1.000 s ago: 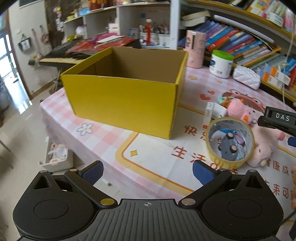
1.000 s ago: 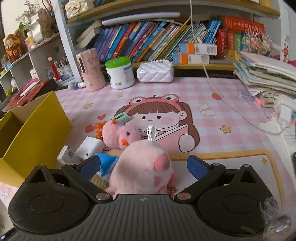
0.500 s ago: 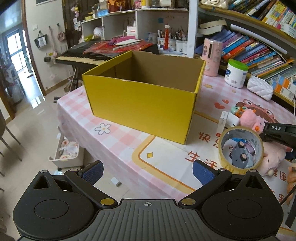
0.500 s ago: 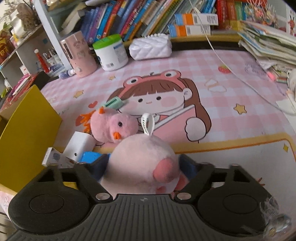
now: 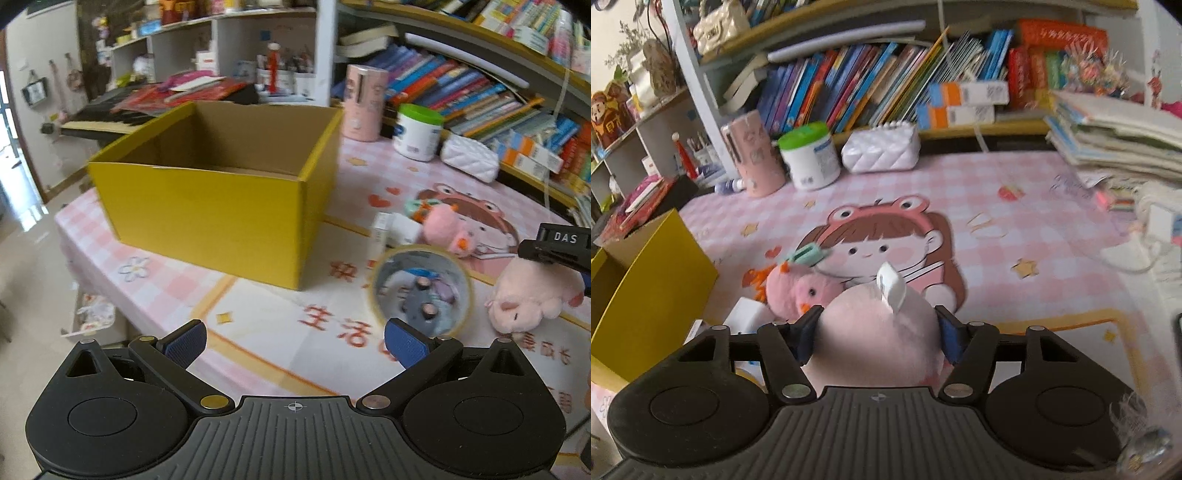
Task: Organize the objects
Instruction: 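Move the right gripper to the large pink plush pig and close on it, then lift the pink pig with the right gripper while the left gripper grasps the yellow tape roll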
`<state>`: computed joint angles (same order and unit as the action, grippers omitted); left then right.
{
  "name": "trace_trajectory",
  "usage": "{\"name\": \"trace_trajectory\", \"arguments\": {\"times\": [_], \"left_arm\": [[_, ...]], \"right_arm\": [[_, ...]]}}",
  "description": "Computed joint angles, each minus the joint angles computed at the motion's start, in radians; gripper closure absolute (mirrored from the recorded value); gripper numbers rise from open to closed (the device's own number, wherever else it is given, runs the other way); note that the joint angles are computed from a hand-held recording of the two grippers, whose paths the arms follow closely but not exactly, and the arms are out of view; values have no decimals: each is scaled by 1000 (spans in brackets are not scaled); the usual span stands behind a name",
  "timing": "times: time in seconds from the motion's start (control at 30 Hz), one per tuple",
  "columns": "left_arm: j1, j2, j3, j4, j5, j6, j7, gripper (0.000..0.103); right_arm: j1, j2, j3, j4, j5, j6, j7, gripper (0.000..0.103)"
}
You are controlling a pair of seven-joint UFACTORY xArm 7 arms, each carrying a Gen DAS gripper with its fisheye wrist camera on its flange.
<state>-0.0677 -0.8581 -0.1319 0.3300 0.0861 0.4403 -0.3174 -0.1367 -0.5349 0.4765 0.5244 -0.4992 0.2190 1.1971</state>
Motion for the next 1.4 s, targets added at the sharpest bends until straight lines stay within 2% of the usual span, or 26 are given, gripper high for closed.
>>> {"name": "trace_trajectory", "arguments": {"times": [0.07, 0.17, 0.33, 0.47, 0.57, 0.6, 0.63, 0.73, 0.83, 1.0, 1.07, 1.13, 1.33, 1.37, 1.4], "left_arm": [[-29, 28, 10, 9, -17, -18, 7, 0], [-67, 72, 22, 21, -48, -55, 11, 0], [-123, 153, 34, 48, -93, -98, 23, 0], [-141, 213, 30, 72, -113, -123, 23, 0], [-148, 255, 31, 91, -125, -147, 17, 0], [-152, 272, 34, 99, -129, -156, 19, 0], [-161, 285, 42, 104, -138, -165, 24, 0], [-200, 330, 74, 126, -175, -184, 48, 0], [-237, 374, 100, 153, -222, -184, 75, 0], [-259, 416, 99, 190, -267, -175, 111, 0], [-219, 423, 53, 200, -228, -166, 88, 0], [-221, 426, 46, 200, -214, -173, 102, 0], [-147, 459, -34, 227, -88, -133, 53, 1], [-141, 464, -38, 231, -75, -125, 40, 3], [-144, 467, -33, 231, -72, -121, 39, 10]], "right_arm": [[29, -49, -32, -31, 10, 13, -25, 44], [75, -114, -77, -72, 37, 42, -86, 52], [71, -185, -74, -117, 49, 36, -158, 67], [99, -174, -100, -129, 89, 42, -222, 67], [93, -172, -97, -128, 109, 57, -240, 52], [107, -164, -116, -128, 125, 65, -255, 40], [115, -156, -126, -125, 141, 80, -262, 32], [133, -139, -156, -128, 176, 101, -276, 24], [147, -127, -185, -136, 198, 82, -304, 21], [162, -99, -214, -137, 230, 68, -356, 15], [169, -90, -227, -138, 247, 60, -374, 14], [172, -81, -236, -140, 262, 49, -388, 13], [180, -56, -246, -133, 294, 38, -427, 11], [181, -54, -247, -132, 296, 39, -433, 11], [181, -52, -246, -131, 298, 42, -439, 9]]}}
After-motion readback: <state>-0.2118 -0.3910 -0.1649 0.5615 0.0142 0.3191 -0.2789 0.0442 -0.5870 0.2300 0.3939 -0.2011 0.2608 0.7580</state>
